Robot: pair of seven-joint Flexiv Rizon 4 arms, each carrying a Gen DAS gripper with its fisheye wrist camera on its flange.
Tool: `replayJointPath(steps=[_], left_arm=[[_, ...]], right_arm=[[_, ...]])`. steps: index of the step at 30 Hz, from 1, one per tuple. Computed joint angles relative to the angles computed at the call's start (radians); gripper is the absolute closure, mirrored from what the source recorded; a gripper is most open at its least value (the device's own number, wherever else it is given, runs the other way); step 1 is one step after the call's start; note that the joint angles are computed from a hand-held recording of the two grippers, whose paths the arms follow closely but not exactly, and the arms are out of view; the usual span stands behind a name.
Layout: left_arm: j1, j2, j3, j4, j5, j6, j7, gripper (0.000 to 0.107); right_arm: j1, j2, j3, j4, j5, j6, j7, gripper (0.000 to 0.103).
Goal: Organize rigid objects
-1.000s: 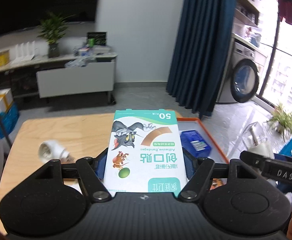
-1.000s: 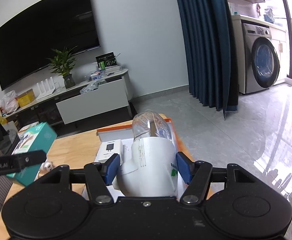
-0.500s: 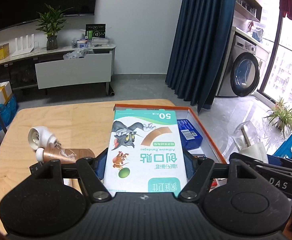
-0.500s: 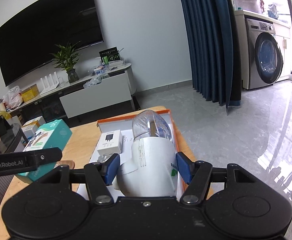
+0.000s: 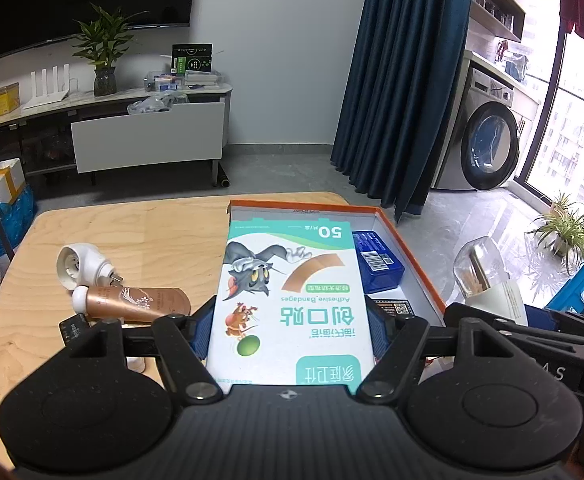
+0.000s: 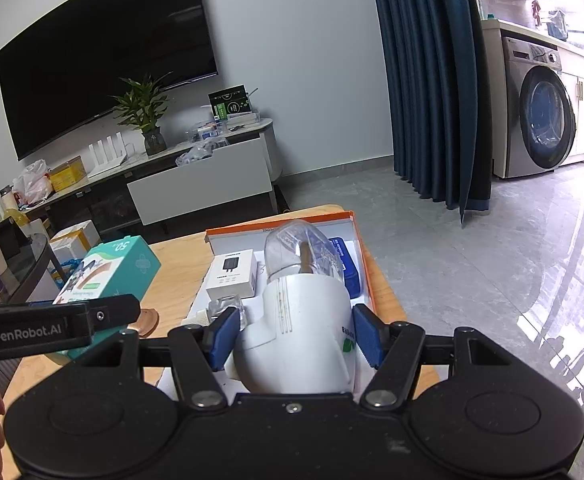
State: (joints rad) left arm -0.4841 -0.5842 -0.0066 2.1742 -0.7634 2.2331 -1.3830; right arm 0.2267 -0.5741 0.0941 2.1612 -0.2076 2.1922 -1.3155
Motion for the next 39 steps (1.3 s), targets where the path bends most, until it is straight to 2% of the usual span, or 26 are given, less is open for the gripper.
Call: replayJointPath(steps=[39], left_arm=[[-0.010, 0.007, -0.002, 0.007, 0.003, -0.005, -0.012, 0.035]], right_arm=[[-0.002, 0.017, 0.009, 0.010, -0.014, -0.022, -0.009, 0.028]])
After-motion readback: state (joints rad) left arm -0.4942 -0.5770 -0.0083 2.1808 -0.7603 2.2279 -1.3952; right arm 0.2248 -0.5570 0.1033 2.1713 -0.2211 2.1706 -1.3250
